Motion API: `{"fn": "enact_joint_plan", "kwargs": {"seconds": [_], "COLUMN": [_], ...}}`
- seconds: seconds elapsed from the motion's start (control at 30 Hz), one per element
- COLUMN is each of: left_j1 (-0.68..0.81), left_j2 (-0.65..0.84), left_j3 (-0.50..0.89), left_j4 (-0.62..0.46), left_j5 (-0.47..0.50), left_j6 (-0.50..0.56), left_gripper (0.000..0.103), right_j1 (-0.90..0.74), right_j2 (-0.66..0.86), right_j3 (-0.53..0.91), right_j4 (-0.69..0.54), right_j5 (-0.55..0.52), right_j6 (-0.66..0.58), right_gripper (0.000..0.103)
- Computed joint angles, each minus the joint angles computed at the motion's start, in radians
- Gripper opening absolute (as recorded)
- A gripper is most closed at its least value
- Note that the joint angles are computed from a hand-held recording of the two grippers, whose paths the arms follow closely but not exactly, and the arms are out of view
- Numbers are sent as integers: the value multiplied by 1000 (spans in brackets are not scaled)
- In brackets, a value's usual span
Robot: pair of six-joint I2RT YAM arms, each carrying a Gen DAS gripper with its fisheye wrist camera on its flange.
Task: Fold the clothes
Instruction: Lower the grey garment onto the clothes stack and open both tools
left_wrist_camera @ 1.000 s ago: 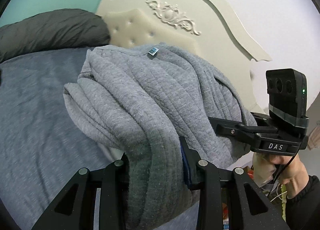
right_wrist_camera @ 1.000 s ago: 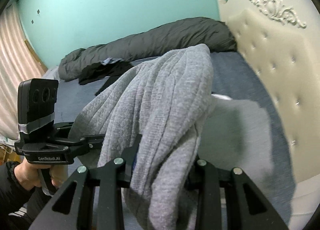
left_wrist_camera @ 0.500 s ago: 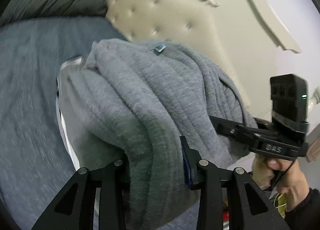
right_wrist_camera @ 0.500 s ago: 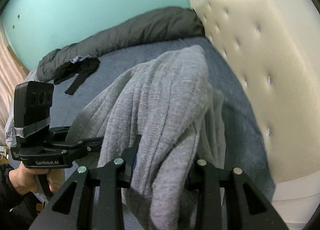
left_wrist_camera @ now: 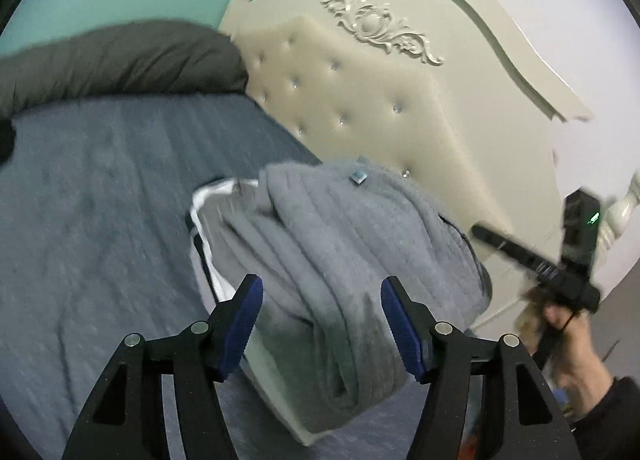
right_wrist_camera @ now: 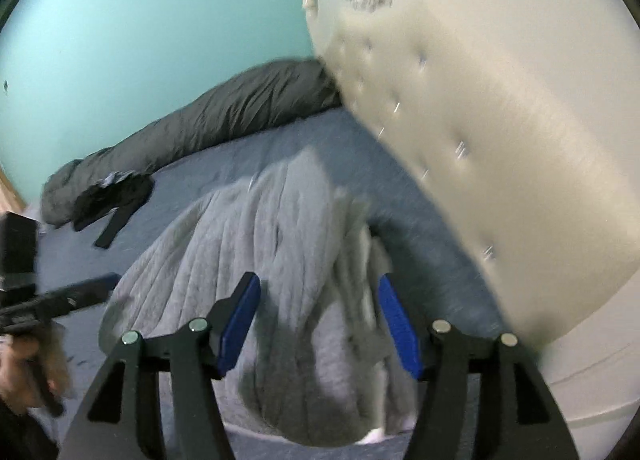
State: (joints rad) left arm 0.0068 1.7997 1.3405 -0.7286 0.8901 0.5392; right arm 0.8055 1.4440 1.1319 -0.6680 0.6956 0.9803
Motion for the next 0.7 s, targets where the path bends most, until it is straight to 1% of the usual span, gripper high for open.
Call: {"fn": "enact_joint_plan", "kwargs": {"seconds": [0.07, 0.1, 0.13, 0.17, 0.2, 0.23, 0.27, 0.3, 0.37, 0.4, 0.47, 0.53, 0.7], "left_j1": [-14, -26, -40, -69, -92, -103, -115, -132, -154, -151, -135, -121, -106], "left_j2": [-39, -61, -72, -73, -64, -56, -46, -32, 13, 30, 51, 59, 60], "left_j3": [-21, -37, -48, -52, -53, -54, -52, -40, -30, -38, -59, -87, -145], "left_j4": [-1, 1, 11, 35, 58, 65, 70, 73, 95, 108, 122, 137, 187], "left_j5": [-20, -29, -39, -55, -68, -78, -91, -116, -174, -190, -174, -153, -124], "left_j6": [43, 66, 86, 85, 71, 68, 61, 42, 17, 11, 16, 24, 15], "left_gripper": [66, 66, 66, 66, 66, 66, 66, 66, 65, 65, 65, 65, 63], "right_j1": [21, 25, 23, 16, 6, -3, -14, -29, -59, -73, -99, -117, -155], "right_j2": [-17, -27, -34, -32, -12, 20, 55, 90, 141, 162, 196, 194, 195], "right_j3": [9, 12, 17, 30, 60, 101, 142, 176, 204, 212, 212, 158, 22], "right_j4": [2, 21, 53, 73, 73, 60, 47, 36, 3, -13, -33, -12, 113], "right_j5": [64, 78, 76, 62, 35, 12, -12, -38, -73, -87, -114, -138, -194], "right_j6": [26, 21, -3, -29, -59, -93, -126, -147, -115, -91, -42, 14, 81], "right_gripper": [63, 63, 63, 62, 58, 40, 31, 30, 22, 22, 19, 18, 16]}}
